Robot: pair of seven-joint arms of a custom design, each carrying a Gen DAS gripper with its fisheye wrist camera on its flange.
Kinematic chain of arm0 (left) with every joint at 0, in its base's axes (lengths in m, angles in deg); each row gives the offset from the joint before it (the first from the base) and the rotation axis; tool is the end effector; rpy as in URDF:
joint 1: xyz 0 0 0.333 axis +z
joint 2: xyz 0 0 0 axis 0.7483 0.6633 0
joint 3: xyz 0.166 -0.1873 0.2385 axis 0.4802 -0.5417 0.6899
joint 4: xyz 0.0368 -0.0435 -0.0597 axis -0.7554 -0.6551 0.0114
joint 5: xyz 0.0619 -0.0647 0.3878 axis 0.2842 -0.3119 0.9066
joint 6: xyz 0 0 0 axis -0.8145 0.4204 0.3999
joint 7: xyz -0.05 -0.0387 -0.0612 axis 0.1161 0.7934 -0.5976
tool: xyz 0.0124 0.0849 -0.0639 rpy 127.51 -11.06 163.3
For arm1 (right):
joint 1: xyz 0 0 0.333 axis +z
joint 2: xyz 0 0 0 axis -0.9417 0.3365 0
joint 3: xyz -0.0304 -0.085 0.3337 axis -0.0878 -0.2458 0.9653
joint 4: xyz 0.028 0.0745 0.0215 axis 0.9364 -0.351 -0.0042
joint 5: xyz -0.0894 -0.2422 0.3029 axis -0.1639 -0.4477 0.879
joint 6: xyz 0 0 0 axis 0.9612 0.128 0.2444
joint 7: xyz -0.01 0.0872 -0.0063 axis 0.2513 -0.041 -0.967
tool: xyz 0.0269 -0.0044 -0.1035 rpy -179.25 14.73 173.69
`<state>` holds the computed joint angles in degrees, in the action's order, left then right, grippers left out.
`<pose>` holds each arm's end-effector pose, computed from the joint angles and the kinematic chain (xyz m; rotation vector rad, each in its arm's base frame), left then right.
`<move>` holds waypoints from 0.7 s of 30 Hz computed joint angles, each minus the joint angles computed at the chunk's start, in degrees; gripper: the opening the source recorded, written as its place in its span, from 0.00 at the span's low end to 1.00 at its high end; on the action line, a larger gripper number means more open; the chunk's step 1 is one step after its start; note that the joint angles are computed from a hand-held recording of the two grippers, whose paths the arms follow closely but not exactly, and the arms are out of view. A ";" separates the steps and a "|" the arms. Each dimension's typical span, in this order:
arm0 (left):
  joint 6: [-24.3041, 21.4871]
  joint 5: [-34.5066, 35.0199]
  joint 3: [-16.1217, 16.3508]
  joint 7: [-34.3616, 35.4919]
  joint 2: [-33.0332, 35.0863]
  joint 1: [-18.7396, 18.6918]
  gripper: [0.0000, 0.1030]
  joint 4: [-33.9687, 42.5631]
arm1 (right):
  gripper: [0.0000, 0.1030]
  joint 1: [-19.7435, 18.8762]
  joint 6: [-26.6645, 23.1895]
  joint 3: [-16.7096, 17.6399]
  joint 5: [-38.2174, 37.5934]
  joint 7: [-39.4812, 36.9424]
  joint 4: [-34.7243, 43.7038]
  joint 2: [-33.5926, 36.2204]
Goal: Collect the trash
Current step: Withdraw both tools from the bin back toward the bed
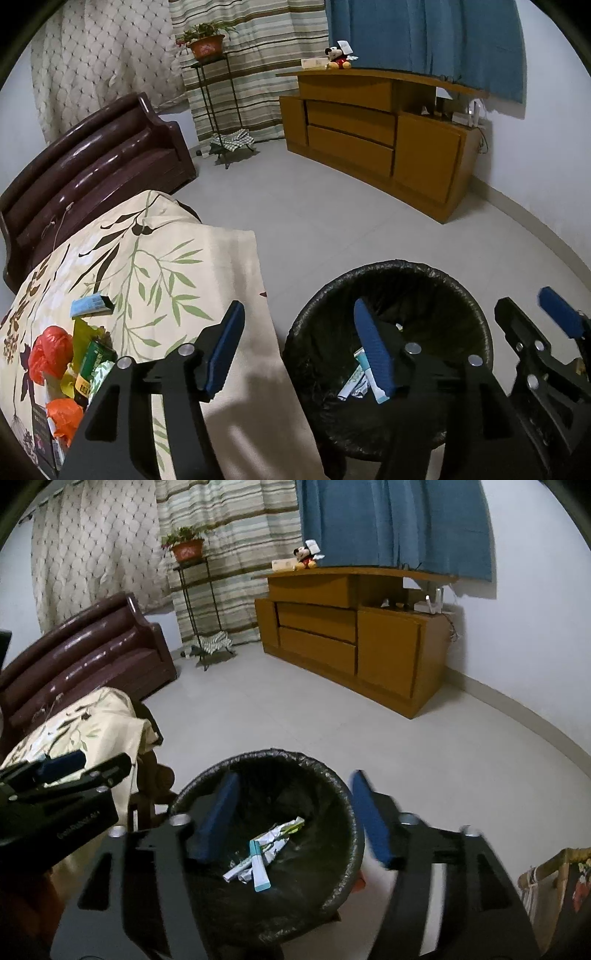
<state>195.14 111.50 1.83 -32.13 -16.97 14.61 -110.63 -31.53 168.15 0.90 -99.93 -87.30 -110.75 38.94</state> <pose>0.6189 -0.4294 0.4365 -1.4792 2.0095 -0.7153 0.5544 0.4410 0.4118 -1.3613 1.9245 -0.8543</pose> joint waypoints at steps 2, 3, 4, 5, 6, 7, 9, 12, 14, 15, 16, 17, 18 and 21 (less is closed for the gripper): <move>0.11 0.02 0.08 -0.20 -0.55 0.06 0.59 -0.73 | 0.82 1.09 -2.29 -0.30 -1.14 1.88 -0.14 -0.42; 0.03 0.09 0.11 -0.30 -0.75 0.08 0.59 -0.91 | 0.83 1.44 -3.66 -0.20 -1.32 2.31 -0.07 -0.52; 0.05 0.38 0.25 -0.64 -1.18 0.04 0.60 -1.41 | 0.86 1.74 -4.84 -0.01 -1.46 2.62 -0.02 -0.65; 0.04 0.75 0.37 -1.03 -1.61 0.02 0.62 -1.87 | 0.87 1.74 -5.16 0.16 -1.70 2.81 -0.12 -0.79; 0.13 1.32 0.53 -1.57 -2.09 -0.01 0.62 -2.43 | 0.87 1.93 -5.95 0.39 -1.81 2.91 -0.06 -0.91; 0.20 2.36 0.93 -2.58 -2.88 -0.18 0.63 -3.28 | 0.88 2.15 -6.95 0.64 -1.74 2.86 0.11 -0.92; 0.41 3.58 0.76 -3.63 -3.93 0.24 0.63 -4.46 | 0.88 2.31 -7.66 1.09 -1.84 2.59 0.26 -1.03; 0.80 5.10 0.17 -5.01 -5.91 1.34 0.63 -6.81 | 0.88 2.00 -7.19 1.85 -0.18 0.23 1.11 -0.75; 0.43 6.67 -0.03 -6.26 -7.66 1.91 0.64 -8.81 | 0.88 2.34 -7.28 1.94 0.29 0.42 1.39 -0.76; 0.31 7.58 -0.21 -7.06 -8.57 2.32 0.64 -9.87 | 0.88 2.40 -7.01 2.11 0.81 0.24 1.67 -0.70; 0.46 8.49 -0.48 -7.89 -9.45 2.84 0.65 -10.97 | 0.88 2.52 -6.79 2.17 1.11 0.07 1.95 -0.61; 0.62 9.54 -0.65 -9.11 -10.69 3.41 0.66 -12.44 | 0.88 2.67 -6.45 2.20 1.26 0.02 2.18 -0.57; 0.69 10.23 -1.07 -9.89 -11.39 4.07 0.66 -13.29 | 0.88 2.77 -5.67 2.30 1.42 -0.15 2.60 -0.40; 0.56 11.90 -2.29 -11.87 -14.12 6.35 0.66 -16.54 | 0.88 3.26 -3.88 2.44 2.61 -1.85 4.41 0.62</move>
<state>195.70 123.40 -0.46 -43.99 -31.09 20.96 -127.17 -28.27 164.27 3.34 -97.32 -89.15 -106.34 39.56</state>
